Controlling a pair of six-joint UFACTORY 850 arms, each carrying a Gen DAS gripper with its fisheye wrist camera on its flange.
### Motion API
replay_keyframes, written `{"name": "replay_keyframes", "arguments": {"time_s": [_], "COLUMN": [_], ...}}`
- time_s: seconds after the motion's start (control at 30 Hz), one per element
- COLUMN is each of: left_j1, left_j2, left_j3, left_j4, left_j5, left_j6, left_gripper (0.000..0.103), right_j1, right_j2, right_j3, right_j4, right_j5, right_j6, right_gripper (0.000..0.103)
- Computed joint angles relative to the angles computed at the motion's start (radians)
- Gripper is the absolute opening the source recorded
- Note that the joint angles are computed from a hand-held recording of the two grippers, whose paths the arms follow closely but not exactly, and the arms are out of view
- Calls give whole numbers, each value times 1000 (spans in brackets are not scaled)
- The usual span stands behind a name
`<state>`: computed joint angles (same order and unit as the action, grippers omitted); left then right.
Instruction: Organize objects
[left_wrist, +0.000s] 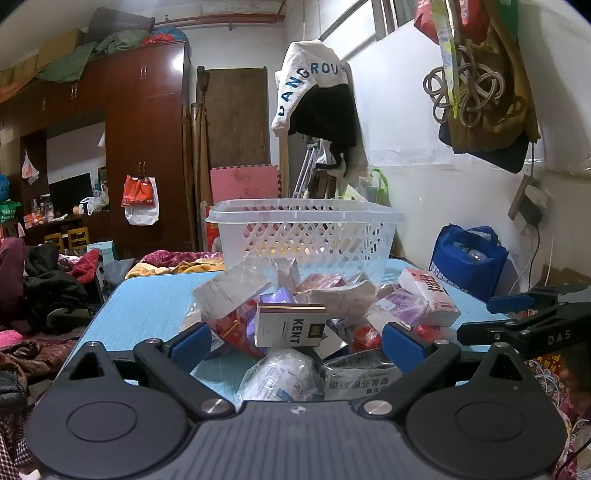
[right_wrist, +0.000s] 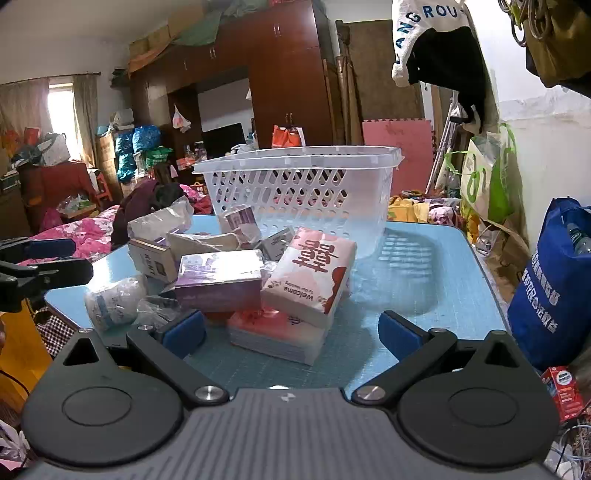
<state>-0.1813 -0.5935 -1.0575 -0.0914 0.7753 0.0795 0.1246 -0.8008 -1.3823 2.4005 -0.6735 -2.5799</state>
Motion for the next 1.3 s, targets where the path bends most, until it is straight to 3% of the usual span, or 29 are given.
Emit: {"name": "replay_keyframes", "arguments": {"time_s": [1.3], "left_j1": [4], "left_j2": [-12], "left_j3": [-13], "left_j4": [46], "left_j5": [-22], "left_j6": [-46], "left_gripper": [101], "right_j1": [-2], "right_j2": [3], "right_j3": [2], "right_j4": [11], "right_j5": [-7], "right_j6": [-8], "right_gripper": [103]}}
